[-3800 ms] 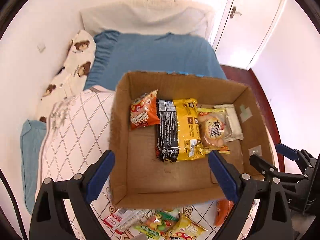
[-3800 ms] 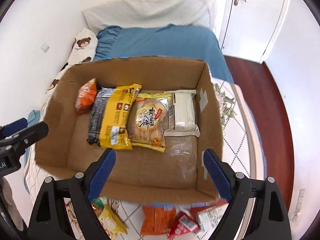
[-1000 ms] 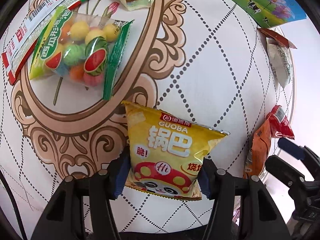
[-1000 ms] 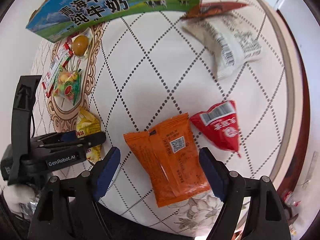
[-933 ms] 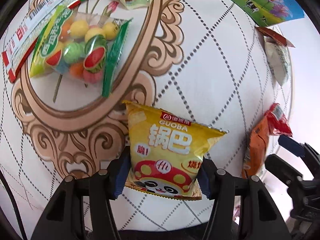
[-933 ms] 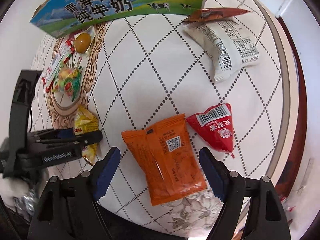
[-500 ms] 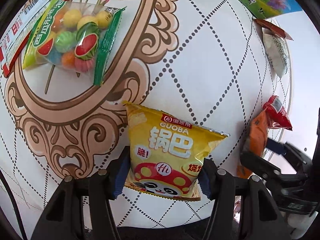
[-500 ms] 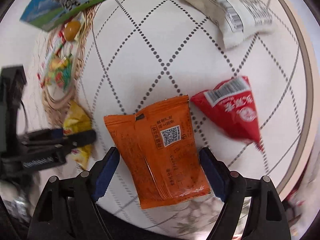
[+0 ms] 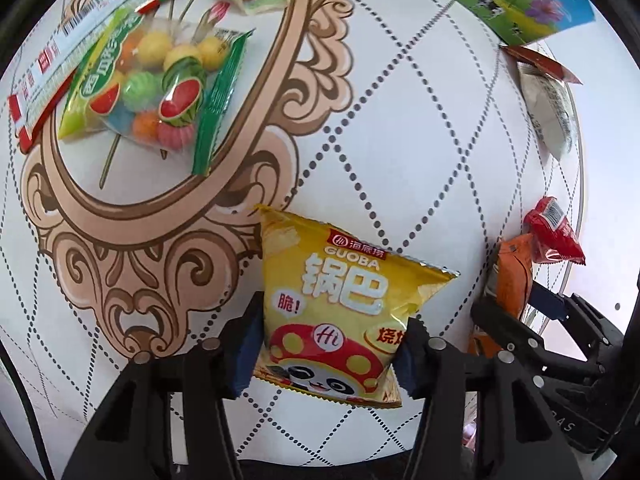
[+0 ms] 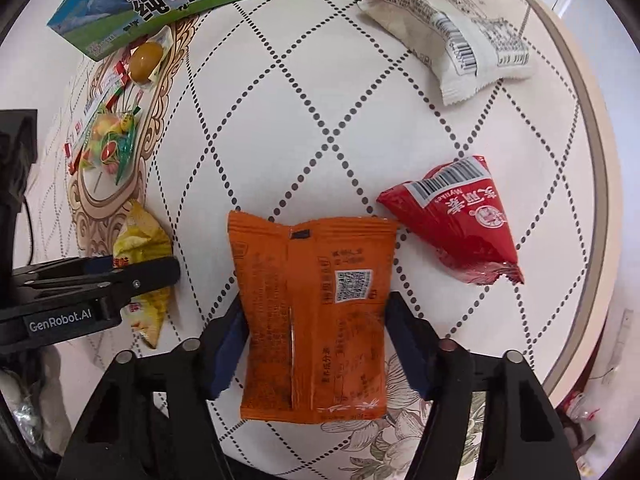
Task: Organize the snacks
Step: 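Carry the GUOBA bag and orange packet into the cardboard box and open both grippers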
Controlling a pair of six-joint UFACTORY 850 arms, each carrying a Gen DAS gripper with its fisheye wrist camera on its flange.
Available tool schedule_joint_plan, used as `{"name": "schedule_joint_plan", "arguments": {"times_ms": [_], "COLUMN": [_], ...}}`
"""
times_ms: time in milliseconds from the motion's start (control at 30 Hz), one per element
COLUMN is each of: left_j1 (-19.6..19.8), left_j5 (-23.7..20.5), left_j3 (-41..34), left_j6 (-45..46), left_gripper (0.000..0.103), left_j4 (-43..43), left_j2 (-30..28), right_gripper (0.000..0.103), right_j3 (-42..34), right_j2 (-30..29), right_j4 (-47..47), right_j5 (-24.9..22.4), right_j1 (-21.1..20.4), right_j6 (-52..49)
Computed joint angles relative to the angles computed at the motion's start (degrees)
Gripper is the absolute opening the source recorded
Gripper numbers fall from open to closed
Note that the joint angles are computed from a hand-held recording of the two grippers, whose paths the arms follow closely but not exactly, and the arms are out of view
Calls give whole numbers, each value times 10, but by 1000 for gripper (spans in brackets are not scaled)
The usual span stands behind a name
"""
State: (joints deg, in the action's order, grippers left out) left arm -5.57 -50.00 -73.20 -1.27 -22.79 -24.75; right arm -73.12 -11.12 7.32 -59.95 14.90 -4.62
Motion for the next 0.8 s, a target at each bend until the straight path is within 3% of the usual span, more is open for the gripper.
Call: {"name": "schedule_joint_plan", "arguments": {"times_ms": [267, 467, 667, 800], "left_j1": [-11, -2, 7, 23], "left_j5": [-4, -15, -51, -88], "left_j3": [-9, -54, -183, -315], "left_j6": [-16, -6, 7, 6], "left_gripper": [49, 49, 48, 49], "left_j4": [19, 0, -6, -17], "left_j2": [26, 40, 6, -63], "right_gripper": [63, 62, 62, 62], "right_j3": [-12, -77, -207, -330], "right_j2": [19, 11, -34, -100], "right_j4": [37, 82, 116, 115], "right_j5": [-3, -29, -40, -48], "right_j1": [-16, -34, -39, -28], "right_j6": [3, -20, -28, -9]}}
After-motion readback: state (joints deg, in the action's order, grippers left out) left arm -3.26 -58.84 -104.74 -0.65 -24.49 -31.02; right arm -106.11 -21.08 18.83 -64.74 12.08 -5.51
